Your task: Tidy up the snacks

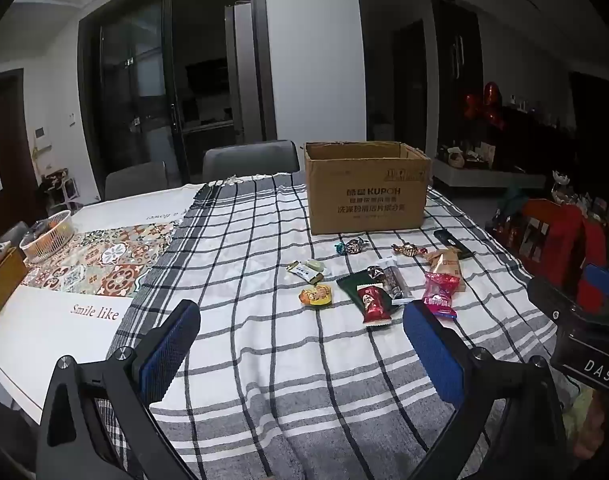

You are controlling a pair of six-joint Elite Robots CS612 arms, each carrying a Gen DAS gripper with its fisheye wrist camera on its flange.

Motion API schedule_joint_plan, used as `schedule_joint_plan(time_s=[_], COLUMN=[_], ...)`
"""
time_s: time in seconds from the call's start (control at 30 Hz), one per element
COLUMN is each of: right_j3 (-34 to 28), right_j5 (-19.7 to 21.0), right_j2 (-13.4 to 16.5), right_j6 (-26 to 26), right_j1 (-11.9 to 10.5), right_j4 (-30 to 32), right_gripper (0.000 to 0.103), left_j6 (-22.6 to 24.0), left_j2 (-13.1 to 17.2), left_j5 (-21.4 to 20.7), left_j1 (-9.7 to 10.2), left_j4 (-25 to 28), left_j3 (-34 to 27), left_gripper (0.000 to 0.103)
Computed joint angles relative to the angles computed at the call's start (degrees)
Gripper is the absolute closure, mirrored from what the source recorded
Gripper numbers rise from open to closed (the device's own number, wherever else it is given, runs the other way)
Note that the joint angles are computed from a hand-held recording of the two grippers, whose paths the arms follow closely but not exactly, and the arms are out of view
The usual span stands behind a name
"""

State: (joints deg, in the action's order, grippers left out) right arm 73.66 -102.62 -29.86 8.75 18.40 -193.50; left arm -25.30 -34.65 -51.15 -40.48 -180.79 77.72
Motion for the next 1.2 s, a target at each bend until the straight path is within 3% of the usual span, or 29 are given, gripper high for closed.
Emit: schedule_joint_plan(time_s=[0.17, 0.27, 1.2], right_j3=[0.15, 0.15, -0.34], right_j5=[0.09, 0.14, -0.11], right_j2=[-0.05, -0.02, 0.19], right_j6=[-0.12, -0.17, -0.04], right_j1=[-0.01, -0.04, 0.14], right_j4=[-0.32, -0.6, -1.29], right_gripper=[0.001, 0.001, 0.001], left_j6=[0.93, -0.06, 1.36], left_j2=[-0.05, -0.08, 0.44], left_j5=[-1.3, 1.16, 0.95], left_j1=[0.51, -0.08, -0.34], left_j4=[-2.08, -1.25, -3.29], left_j3=[0.2, -0.11, -0.4], left_gripper=[0.0, 0.0, 0.0])
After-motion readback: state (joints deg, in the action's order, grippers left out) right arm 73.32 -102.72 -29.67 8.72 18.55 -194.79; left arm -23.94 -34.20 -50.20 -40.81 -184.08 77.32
